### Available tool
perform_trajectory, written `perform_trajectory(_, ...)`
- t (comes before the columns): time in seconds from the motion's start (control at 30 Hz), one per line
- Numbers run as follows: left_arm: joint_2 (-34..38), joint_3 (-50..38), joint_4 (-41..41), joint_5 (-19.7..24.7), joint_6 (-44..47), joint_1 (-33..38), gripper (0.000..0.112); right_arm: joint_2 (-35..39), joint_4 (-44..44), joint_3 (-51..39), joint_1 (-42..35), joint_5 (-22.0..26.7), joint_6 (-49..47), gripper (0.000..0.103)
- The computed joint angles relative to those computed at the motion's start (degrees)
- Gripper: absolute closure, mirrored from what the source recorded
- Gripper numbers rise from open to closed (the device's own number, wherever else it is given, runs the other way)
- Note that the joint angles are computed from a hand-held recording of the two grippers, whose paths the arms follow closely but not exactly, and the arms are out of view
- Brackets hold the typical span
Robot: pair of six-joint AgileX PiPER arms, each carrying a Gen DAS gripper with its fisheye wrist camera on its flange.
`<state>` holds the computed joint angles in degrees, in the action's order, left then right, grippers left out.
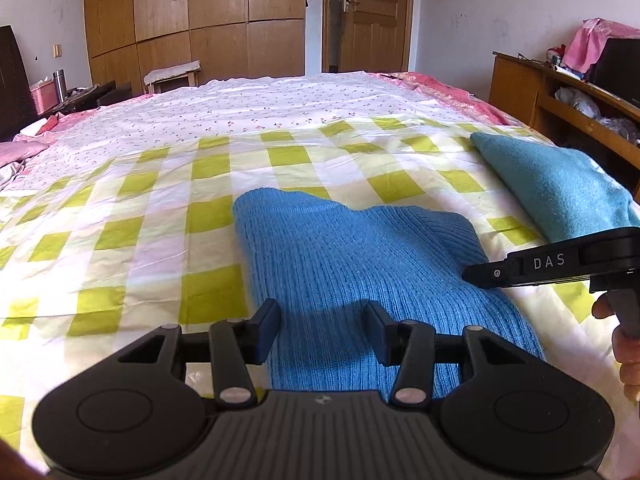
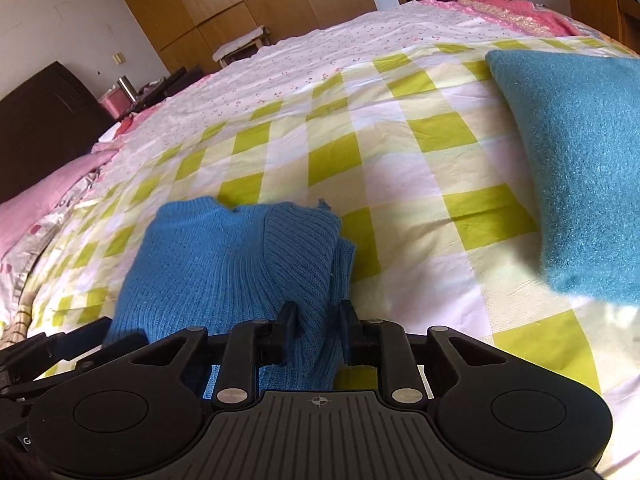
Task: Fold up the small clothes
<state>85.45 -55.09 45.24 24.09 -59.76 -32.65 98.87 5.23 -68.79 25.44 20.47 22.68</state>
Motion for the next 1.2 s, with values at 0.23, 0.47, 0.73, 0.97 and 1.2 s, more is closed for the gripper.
perform_trajectory(0.23, -0.97, -0.76, -0.72, 3.36, -0.54, -1.35, 0.061, -2.87, -16.96, 1.42, 3.66, 0.33, 14.28, 0.076)
perform_trajectory(0.47, -2.59, 0.60, 1.13, 4.86, -3.13, -3.05, 0.061, -9.64, -28.72, 5.14, 7.48, 2.10, 23.38, 0.075)
perform_trajectory(0.73, -3.55, 1.90, 2.92, 6.49, -5.50, -5.18, 0.061, -12.11, -27.72, 7.40, 12.52, 6.11, 22.91, 0.075)
perform_trajectory(0.97, -4.55, 3.67, 2.67, 6.53, -6.52, -5.62, 0.061, -7.56, -32.05, 6.35, 14.38, 9.50, 26.26, 0.075)
perform_trajectory(1.2, -4.55, 5.26, 0.42, 5.60, -5.45, -4.97, 0.061, -6.83, -35.24, 6.71, 13.95, 9.49, 29.62, 0.074)
